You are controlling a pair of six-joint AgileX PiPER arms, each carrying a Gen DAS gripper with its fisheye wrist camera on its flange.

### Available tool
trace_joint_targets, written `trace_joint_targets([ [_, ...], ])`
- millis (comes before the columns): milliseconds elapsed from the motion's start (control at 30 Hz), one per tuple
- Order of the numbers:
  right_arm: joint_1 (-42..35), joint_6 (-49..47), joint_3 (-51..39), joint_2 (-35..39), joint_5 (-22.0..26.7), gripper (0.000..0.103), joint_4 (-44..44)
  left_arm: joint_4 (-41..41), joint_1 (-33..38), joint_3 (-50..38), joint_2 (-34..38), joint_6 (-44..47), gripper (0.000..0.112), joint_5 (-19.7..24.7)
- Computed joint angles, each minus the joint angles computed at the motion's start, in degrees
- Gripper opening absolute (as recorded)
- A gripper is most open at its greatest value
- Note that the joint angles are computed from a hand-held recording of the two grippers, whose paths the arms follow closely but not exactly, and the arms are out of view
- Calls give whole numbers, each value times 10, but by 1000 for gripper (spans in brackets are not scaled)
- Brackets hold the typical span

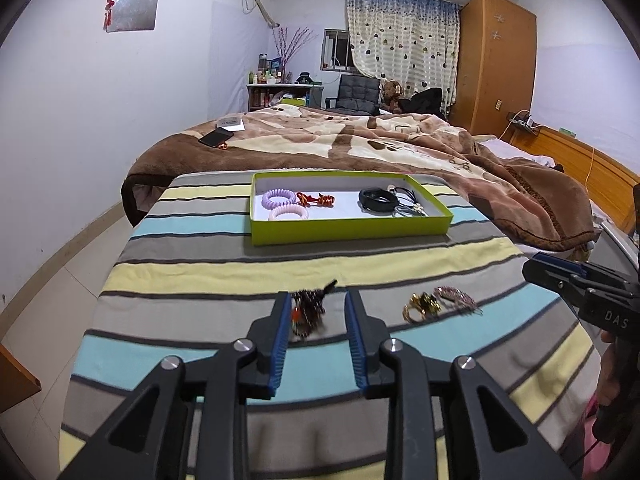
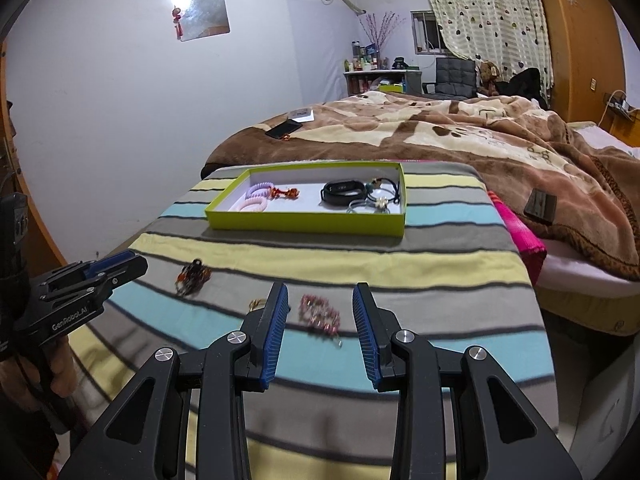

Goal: Organize jewelry
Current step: 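Move both tools back toward the remaining jewelry on the bedspread, then grasp the dark beaded bracelet with the left tool while the right tool grasps the black-flower gold ring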

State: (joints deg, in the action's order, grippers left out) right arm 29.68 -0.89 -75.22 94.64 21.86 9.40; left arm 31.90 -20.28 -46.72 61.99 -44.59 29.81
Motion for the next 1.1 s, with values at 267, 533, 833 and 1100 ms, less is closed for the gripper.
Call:
trace_joint_targets([
  [267,18,36,57,-35,-18,35,-32,41,-52,36,-40,-65,29,31],
  [533,23,10,64,-38,-17,35,-5,43,-58,46,-44,-68,29,33],
  [833,28,3,45,-18,-8,35,0,33,-41,43,-29,-47,30,20],
  [1100,33,5,5,21,14,35,-7,-11,3,27,9,11,35,-2],
])
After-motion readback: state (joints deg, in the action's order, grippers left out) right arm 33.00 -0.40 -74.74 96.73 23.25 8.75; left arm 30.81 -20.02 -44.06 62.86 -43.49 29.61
